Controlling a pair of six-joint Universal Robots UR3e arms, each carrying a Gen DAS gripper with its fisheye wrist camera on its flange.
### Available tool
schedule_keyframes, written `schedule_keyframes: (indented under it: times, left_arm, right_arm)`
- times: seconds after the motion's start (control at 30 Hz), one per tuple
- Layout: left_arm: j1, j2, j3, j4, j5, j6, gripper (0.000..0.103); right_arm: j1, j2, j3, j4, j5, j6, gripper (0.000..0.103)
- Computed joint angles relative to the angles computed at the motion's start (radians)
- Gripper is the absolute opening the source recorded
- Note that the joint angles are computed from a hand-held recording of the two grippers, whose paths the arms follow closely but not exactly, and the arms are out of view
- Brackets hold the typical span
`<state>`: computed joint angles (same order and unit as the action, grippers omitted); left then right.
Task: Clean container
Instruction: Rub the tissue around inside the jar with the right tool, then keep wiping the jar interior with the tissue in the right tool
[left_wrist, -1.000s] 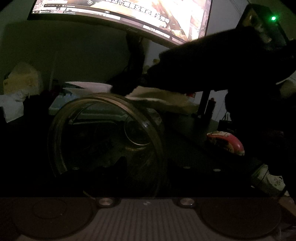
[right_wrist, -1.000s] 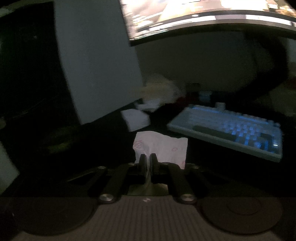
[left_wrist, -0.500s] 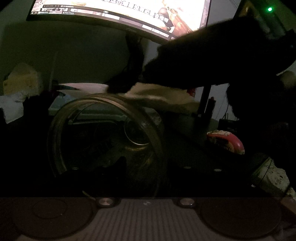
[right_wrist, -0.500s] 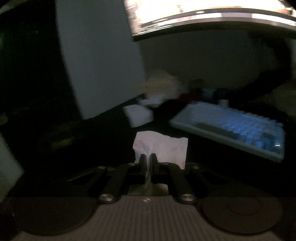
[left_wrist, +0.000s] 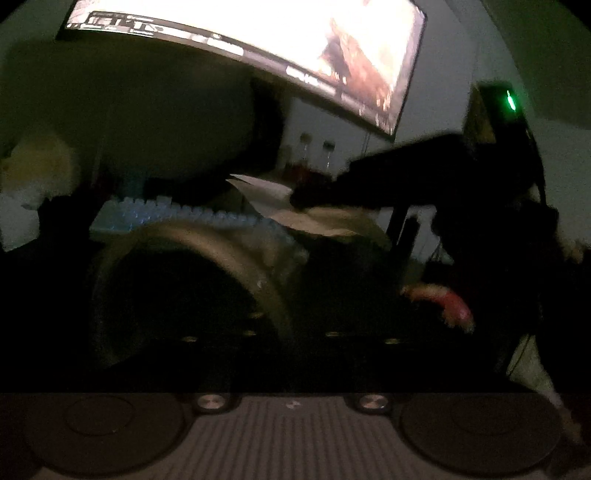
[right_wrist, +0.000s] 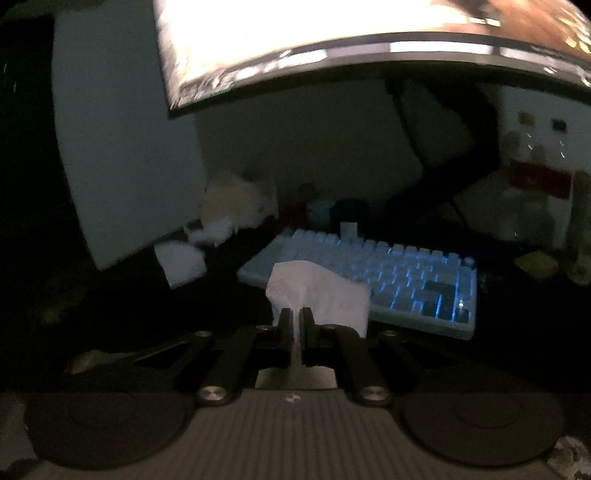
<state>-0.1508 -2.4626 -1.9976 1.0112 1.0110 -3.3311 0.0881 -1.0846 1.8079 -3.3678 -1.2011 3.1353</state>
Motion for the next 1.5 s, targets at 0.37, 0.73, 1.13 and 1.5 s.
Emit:
schedule_keyframes:
  times: [0.37,0.73,1.13,1.5]
  left_arm:
    - [0.124,0.021,-0.039,0.092,-0.15,-0.131,0.07]
    - [0.064,-0.01,-0.026,-0.028,-0.021,0.08,0.06]
    - [0.047,-0.027,-0.014,-0.003,0.012,0.078,0.056]
    - [0.027,-0.028,-0.019,0.006,0.009,0.136,0.014]
  right_arm:
    - [0.018,-0.027,0.068,-0.008,0.107,-0.028,0.005]
    - [0.094,0.119,-0.162,0.088,0.009,-0.019,0.006]
    - [0.103,0.118,-0.146,0.074,0.089,-0.053,0.006]
    - [0.12,0.132,-0.155,0.056,0.105,-0.006,0.006]
